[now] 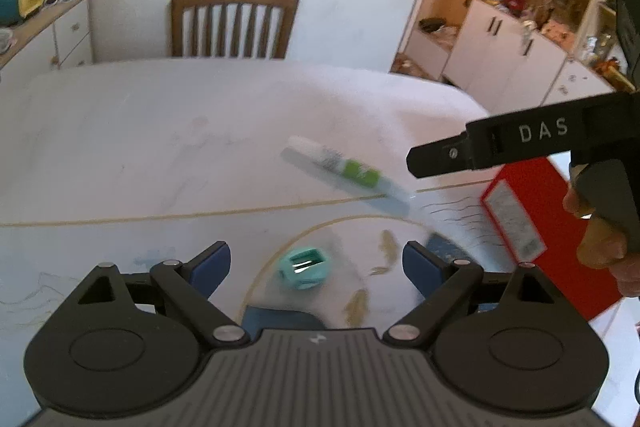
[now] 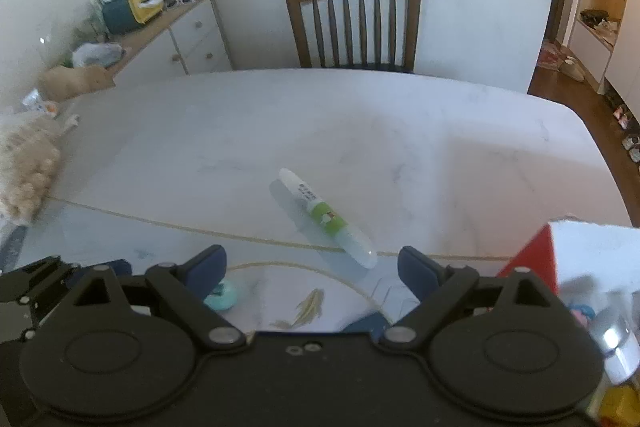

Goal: Organize rigid objects
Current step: 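Grasp the teal sharpener with the left tool while the right tool grasps the glue stick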

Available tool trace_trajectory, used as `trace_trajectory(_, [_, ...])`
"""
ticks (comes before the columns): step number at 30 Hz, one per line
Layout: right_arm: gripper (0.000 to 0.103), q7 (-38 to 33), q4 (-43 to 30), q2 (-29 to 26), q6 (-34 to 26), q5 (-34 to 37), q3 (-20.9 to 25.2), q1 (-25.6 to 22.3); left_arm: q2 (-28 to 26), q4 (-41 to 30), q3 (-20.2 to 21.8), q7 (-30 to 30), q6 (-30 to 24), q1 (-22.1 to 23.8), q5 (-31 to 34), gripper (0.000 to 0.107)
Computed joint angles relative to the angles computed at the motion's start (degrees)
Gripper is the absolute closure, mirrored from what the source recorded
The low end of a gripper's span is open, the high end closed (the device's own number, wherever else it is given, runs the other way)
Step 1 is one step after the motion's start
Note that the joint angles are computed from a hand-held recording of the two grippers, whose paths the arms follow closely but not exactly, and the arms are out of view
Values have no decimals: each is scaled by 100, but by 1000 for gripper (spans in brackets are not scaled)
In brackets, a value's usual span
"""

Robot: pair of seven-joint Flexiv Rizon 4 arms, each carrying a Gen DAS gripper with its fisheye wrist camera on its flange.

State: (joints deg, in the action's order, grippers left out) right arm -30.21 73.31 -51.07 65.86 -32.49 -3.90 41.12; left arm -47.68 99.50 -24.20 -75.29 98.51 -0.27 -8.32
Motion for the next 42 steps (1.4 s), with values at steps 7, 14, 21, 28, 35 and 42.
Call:
trace_trajectory(7, [11, -592, -973, -638, -546, 270, 247, -172, -357, -352, 159, 72, -64, -154, -65, 13])
trace_trajectory(14, [22, -1225, -1913, -1222, -1175, 612, 349, -240, -492, -563, 677, 89, 18, -604, -75, 13])
trace_trajectory(21, [31, -1600, -2517, -1611, -1492, 851, 329, -265, -596, -716, 1063, 32, 48, -948, -137, 14])
trace_trajectory(28, [45, -1851, -2699, -1761, -1455, 881, 223, -222, -642, -861, 1480, 29, 94, -1303, -156, 27])
trace_trajectory(35, [70, -1933, -2589, -1762, -1158, 831, 143, -167, -638, -991, 2077, -92, 16, -1765, -320, 54])
trace_trajectory(42, [86, -1820, -2170, -1556, -992, 663, 20, -45, -600, -956, 1903, -10, -16, -1626, -232, 70])
